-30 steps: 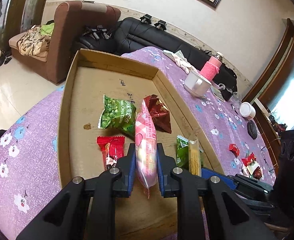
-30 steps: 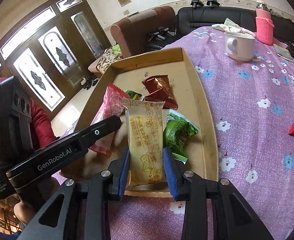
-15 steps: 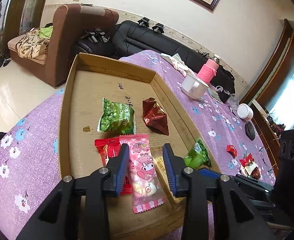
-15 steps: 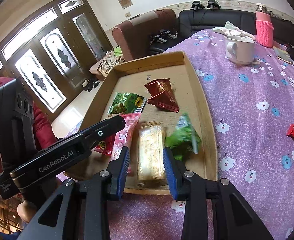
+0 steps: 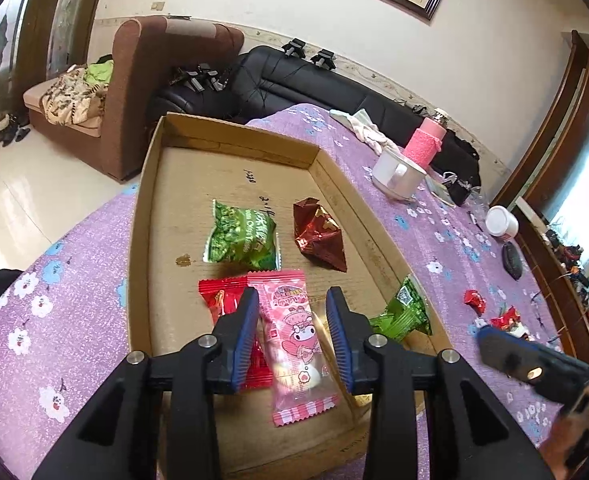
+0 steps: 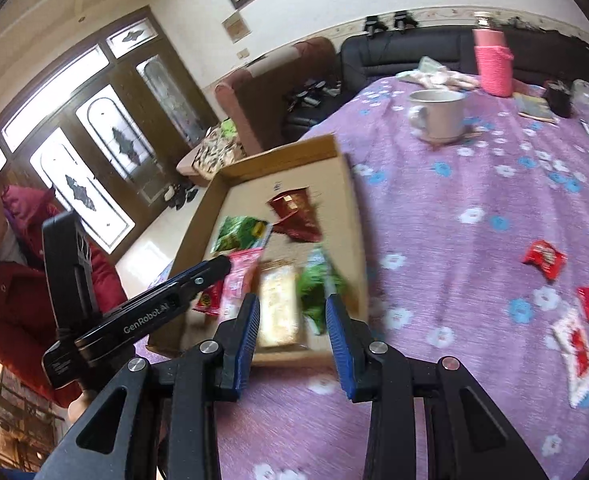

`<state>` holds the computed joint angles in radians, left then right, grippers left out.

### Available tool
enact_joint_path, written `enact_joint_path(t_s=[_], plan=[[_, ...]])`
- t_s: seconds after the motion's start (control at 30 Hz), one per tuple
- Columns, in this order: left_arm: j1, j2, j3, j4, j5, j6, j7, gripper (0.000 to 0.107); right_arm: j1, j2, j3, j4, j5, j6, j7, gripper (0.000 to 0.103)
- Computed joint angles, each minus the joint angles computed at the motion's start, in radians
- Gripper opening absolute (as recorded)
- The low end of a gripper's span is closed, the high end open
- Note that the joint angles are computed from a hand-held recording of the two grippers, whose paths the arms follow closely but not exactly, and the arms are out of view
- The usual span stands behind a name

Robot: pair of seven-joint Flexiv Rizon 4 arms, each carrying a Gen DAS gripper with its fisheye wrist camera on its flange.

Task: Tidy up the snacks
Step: 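Move both tools back over the snack pile on the table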

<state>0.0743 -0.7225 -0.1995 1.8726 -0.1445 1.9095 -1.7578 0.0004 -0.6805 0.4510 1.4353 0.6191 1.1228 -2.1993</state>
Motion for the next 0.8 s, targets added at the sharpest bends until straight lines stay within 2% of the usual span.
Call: enact_joint_path(t_s=[0.1,0.2,0.33,0.47,0.57,0.67,0.8], plan=[[-0.053,0.009,0.053,0.002,-0.03,0.0,0.001,0.034,-0.035,0.011,-0.006,0.007,0.015,-0.005,-0.006,0.038],[-0.031,0.021,0.013,0.012,-0.019,-0.004,-0.006,0.034,-0.072,0.022,-0.019,0.018,0.034,0.002,-0.009,0.038],[-0.072,0.046,0.028,0.001,-0.013,-0.017,0.018,0.034,-0.135,0.024,-0.038,0.002,0.069,-0.014,0.0,0.038],[-0.066,0.058,-0.034,-0.027,0.017,-0.068,0.059,0.039,-0.169,0.021,-0.089,-0.008,0.071,0.011,0.043,0.037],[-0.026,0.033,-0.148,-0.076,0.041,-0.152,0.112,0.04,-0.195,-0.001,-0.118,-0.035,0.055,0.012,0.098,0.037],[-0.045,-0.013,-0.202,-0.157,0.009,-0.267,0.176,0.04,-0.221,-0.034,-0.132,-0.067,0.043,0.021,0.146,0.037],[-0.107,-0.085,-0.227,-0.289,-0.068,-0.455,0.239,0.04,-0.236,-0.06,-0.145,-0.09,0.008,0.027,0.215,0.037]])
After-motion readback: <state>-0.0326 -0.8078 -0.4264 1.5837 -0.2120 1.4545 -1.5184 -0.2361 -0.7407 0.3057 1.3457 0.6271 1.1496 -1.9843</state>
